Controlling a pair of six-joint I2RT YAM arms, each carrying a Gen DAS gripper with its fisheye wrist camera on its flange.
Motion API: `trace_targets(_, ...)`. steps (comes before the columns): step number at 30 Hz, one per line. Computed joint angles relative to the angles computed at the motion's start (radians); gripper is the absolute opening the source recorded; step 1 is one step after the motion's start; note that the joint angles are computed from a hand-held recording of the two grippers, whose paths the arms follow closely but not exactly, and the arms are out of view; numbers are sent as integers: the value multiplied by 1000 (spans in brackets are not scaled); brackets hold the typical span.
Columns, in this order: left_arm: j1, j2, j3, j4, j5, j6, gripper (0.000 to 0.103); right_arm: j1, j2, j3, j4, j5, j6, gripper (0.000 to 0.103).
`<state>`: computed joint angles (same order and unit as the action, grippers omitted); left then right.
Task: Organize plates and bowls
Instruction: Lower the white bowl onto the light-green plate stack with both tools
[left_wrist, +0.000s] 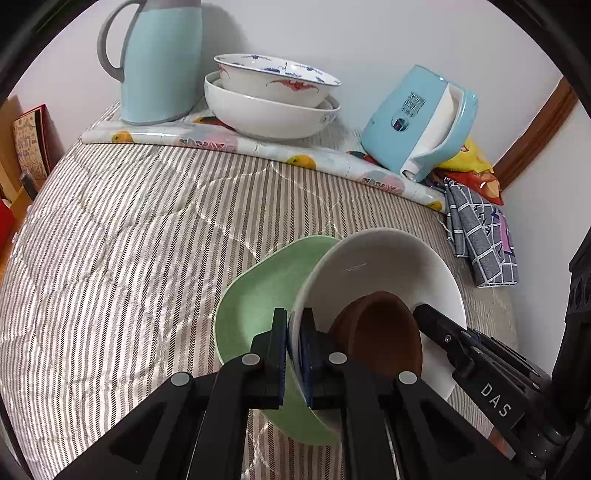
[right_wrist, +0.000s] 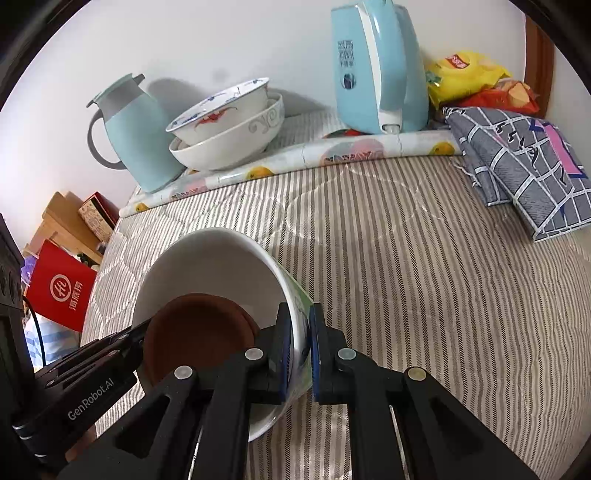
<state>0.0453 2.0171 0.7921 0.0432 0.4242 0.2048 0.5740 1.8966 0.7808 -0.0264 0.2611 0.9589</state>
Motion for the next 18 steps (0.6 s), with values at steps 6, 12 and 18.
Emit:
trace_targets(6, -6, 36, 25, 1, -28, -5, 7, -18, 50, 18, 31, -31, -16, 9)
trace_targets(12, -8, 51, 29, 24, -39, -9, 8, -32, 84, 27, 61, -58, -27, 9)
trace_targets(18, -18, 55, 20, 52, -51, -15, 9, -40, 85, 3, 102, -80, -32, 11)
